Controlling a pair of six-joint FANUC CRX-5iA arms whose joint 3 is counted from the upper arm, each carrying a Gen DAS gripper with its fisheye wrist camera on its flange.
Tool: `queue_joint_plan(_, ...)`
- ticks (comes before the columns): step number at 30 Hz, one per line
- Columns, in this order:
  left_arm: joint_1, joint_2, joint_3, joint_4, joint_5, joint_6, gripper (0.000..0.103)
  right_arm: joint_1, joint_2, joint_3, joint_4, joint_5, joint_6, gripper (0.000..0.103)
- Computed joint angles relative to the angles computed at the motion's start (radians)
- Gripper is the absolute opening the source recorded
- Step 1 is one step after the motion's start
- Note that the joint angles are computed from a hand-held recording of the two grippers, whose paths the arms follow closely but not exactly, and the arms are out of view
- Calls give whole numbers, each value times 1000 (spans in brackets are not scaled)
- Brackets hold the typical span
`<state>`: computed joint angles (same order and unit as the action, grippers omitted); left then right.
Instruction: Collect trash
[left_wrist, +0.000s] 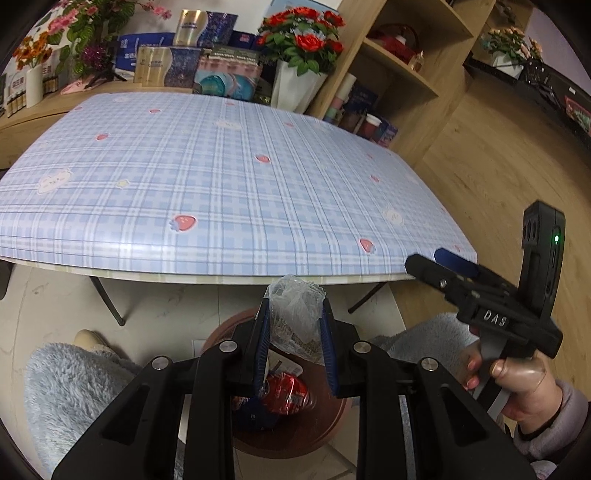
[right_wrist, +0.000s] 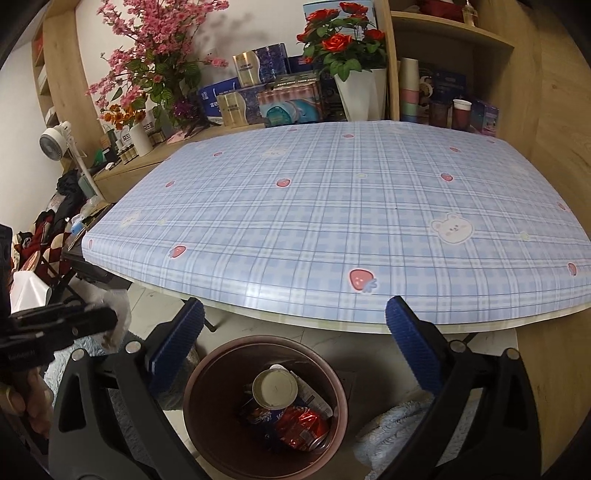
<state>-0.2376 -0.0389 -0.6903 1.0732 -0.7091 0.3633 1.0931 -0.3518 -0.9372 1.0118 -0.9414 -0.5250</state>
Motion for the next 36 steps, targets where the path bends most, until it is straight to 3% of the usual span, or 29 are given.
queue_joint_plan(10,-23,30,21,-41,-26,22,32,8,-19,-13,-2,-13,-25,97)
queue_joint_plan(15,-23,42,28,-43,-42,35,50,14,-19,-14,-11,-19,-28,97)
queue_joint_plan(19,-19,53,37,-68,-47,62,56,14,-16,-13,-19,-16,-31,97)
queue_joint_plan(21,-20,50,35,-71,-37,69,65,15,-12,-11,-24,-19,-31,97)
queue_joint_plan(25,-28,33,27,-66,21,63,77,14,-7,-1,-35,-34,-17,97)
queue_joint_plan(29,-53,-13,17,-13,135,2,93,7,-8,33,-52,-76,50,97)
queue_joint_plan(36,-109,-81,41,126,309,-154,97,-32,-41,113,-25,-158,214,97)
